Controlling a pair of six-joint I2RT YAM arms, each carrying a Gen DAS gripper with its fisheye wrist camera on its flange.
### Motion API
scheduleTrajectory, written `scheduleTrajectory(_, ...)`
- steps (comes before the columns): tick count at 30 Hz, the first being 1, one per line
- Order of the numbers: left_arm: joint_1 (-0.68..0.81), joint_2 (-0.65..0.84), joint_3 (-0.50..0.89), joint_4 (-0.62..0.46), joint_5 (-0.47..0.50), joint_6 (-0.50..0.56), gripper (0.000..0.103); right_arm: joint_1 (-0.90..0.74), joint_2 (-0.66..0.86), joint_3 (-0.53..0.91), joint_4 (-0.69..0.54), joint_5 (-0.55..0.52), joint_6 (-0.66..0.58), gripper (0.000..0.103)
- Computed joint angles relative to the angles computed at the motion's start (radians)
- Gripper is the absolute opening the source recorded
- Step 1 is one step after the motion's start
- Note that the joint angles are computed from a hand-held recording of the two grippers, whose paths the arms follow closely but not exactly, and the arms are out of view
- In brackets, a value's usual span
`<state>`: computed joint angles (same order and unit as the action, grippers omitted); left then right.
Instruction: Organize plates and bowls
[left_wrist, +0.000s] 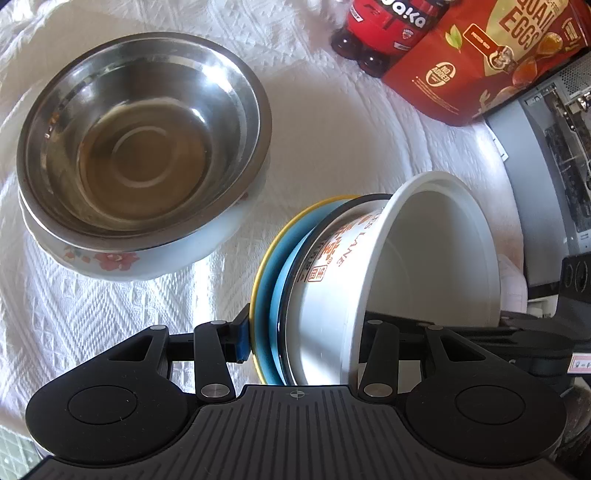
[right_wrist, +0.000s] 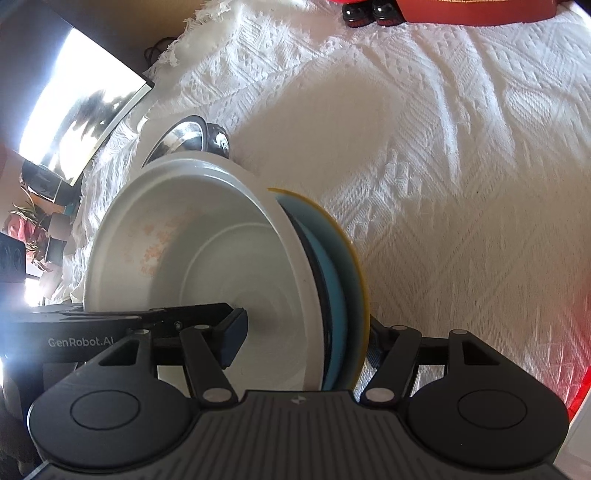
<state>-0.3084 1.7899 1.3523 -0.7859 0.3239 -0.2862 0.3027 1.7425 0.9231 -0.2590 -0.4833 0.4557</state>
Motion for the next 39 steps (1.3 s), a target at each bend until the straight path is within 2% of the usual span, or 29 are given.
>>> scheduleTrajectory(39,-0.007,0.039,0.021,0.003,-0.004,0.049,0.05,0.003,0.029,0.045,-0.038,0.017,-0.019,0.059)
